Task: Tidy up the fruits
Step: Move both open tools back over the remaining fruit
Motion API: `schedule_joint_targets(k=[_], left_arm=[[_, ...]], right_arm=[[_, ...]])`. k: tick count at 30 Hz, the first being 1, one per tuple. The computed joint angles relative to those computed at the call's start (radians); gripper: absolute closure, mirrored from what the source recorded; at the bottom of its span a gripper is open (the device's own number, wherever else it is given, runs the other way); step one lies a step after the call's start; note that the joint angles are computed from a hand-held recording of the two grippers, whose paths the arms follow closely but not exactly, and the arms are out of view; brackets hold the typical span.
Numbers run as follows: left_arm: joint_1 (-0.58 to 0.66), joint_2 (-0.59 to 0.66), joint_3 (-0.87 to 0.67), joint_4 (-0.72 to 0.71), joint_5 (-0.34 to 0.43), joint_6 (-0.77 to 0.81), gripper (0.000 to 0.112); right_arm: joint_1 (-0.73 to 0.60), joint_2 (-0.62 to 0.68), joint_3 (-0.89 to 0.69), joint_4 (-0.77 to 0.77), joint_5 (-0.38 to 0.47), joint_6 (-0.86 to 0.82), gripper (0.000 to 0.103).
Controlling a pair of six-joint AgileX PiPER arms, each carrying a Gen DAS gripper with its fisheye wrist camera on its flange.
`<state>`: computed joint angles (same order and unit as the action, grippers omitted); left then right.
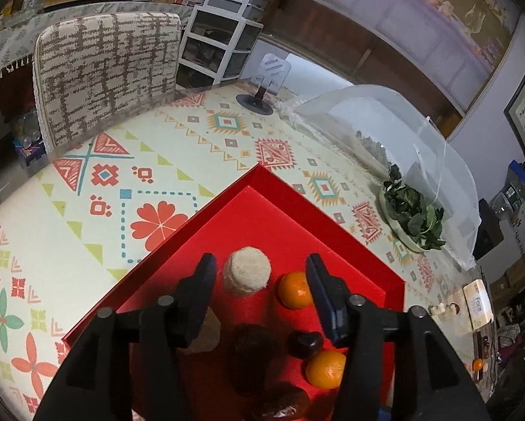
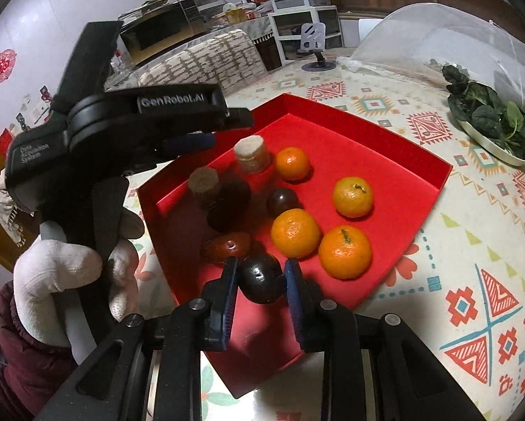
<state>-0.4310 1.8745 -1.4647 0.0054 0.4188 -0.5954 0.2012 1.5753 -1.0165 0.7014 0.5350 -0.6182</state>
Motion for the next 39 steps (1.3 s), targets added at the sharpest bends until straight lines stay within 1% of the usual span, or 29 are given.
schedule_joint_targets(k=[2, 4, 7, 10, 11, 17, 20, 24, 28, 30, 33, 36, 39], left_arm=[[-0.007, -0.018, 0.010, 0.016, -0.005, -0.021, 0.051], [-0.016, -0.033, 0.015, 0.032, -0.006, -0.036, 0.050], [-0.041, -0.056, 0.020, 0.095, 0.003, -0.099, 0.044], [-0.062, -0.082, 0.030, 0.153, 0.010, -0.156, 0.038], [-0.069, -0.091, 0.033, 0.173, 0.012, -0.177, 0.036], [-0.105, -0.140, 0.059, 0.245, 0.019, -0.251, 0.034], [-0.140, -0.155, 0.055, 0.312, 0.048, -0.315, 0.030], [-0.215, -0.156, 0.040, 0.429, 0.104, -0.410, 0.027], [-0.296, -0.145, 0.027, 0.487, 0.140, -0.451, 0.027], [-0.329, -0.135, 0.014, 0.494, 0.153, -0.445, 0.027], [-0.388, -0.111, -0.017, 0.550, 0.192, -0.479, 0.027], [-0.413, -0.098, -0.029, 0.507, 0.179, -0.453, 0.027], [-0.438, -0.076, -0.059, 0.477, 0.179, -0.429, 0.027]], right_arm=[[-0.001, -0.003, 0.001, 0.002, 0.002, -0.001, 0.073], [-0.007, -0.013, 0.009, 0.012, 0.006, -0.011, 0.073], [-0.011, -0.037, 0.027, 0.025, 0.008, -0.021, 0.072], [-0.024, -0.065, 0.048, 0.062, 0.008, -0.053, 0.064], [-0.026, -0.074, 0.054, 0.071, 0.008, -0.062, 0.064], [-0.059, -0.127, 0.084, 0.119, 0.017, -0.099, 0.063], [-0.094, -0.155, 0.101, 0.142, 0.027, -0.115, 0.059], [-0.144, -0.190, 0.134, 0.183, 0.045, -0.150, 0.057], [-0.186, -0.225, 0.178, 0.206, 0.056, -0.185, 0.057], [-0.228, -0.245, 0.208, 0.221, 0.071, -0.213, 0.054], [-0.321, -0.270, 0.248, 0.241, 0.106, -0.266, 0.054], [-0.453, -0.286, 0.282, 0.255, 0.152, -0.331, 0.054], [-0.627, -0.286, 0.308, 0.275, 0.218, -0.416, 0.053]])
